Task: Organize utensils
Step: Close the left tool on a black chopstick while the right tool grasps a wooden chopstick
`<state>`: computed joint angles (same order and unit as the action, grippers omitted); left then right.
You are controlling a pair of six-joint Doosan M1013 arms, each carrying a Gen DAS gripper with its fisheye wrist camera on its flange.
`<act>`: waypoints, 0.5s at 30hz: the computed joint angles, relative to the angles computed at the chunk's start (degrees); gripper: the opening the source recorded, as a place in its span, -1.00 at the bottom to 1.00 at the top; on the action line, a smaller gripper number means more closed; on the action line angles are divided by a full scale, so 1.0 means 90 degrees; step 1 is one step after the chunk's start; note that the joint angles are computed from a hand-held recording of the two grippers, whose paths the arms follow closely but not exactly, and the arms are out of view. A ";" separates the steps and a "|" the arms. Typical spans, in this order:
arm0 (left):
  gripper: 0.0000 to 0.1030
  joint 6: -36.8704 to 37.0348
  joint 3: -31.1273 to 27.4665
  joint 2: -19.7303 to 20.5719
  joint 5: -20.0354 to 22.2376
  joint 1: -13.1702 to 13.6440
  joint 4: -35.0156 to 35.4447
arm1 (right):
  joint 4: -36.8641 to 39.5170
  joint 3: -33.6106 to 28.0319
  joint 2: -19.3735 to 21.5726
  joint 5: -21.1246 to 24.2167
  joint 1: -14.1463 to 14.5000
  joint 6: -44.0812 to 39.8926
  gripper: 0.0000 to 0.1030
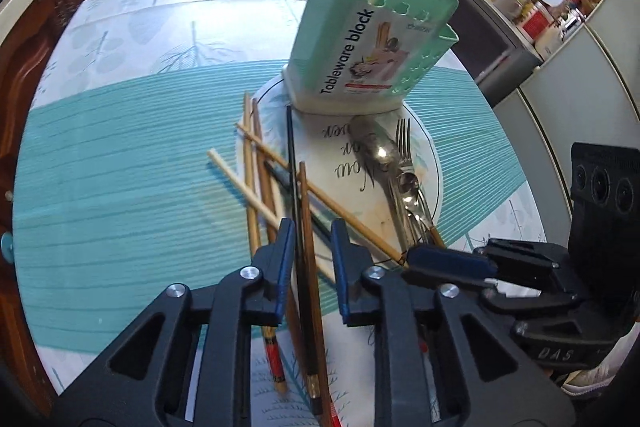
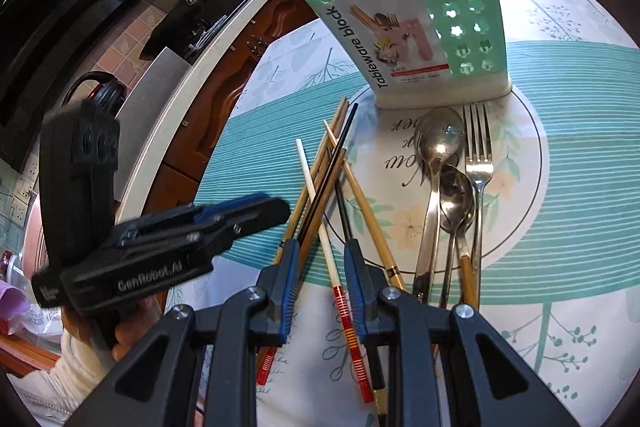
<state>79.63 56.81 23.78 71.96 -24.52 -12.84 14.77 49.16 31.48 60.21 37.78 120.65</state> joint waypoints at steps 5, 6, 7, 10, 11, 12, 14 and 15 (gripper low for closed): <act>-0.92 0.0221 -0.0677 0.0457 0.0666 0.0075 -0.0166 | 0.0072 0.0058 -0.0031 -0.0102 -0.0022 -0.0060 -0.55; -0.92 0.0267 -0.0778 0.0520 0.0770 0.0080 -0.0155 | 0.0083 0.0069 -0.0040 -0.0118 -0.0027 -0.0068 -0.55; -0.92 0.0304 -0.0841 0.0560 0.0846 0.0085 -0.0169 | 0.0090 0.0082 -0.0049 -0.0134 -0.0031 -0.0073 -0.55; -0.92 0.0364 -0.1017 0.0655 0.1080 0.0061 -0.0078 | 0.0134 0.0096 -0.0055 -0.0155 -0.0046 -0.0125 -0.55; -0.92 0.0365 -0.1017 0.0646 0.1110 0.0060 -0.0053 | 0.0176 0.0103 -0.0057 -0.0162 -0.0056 -0.0156 -0.55; -0.92 0.0356 -0.1026 0.0649 0.1147 0.0057 -0.0050 | 0.0236 0.0098 -0.0049 -0.0158 -0.0063 -0.0189 -0.55; -0.92 0.0348 -0.0967 0.0596 0.1150 0.0063 -0.0037 | 0.0424 0.0082 -0.0020 -0.0135 -0.0088 -0.0231 -0.55; -0.92 0.0345 -0.0909 0.0551 0.1129 0.0070 -0.0025 | 0.0537 0.0066 0.0004 -0.0124 -0.0101 -0.0253 -0.55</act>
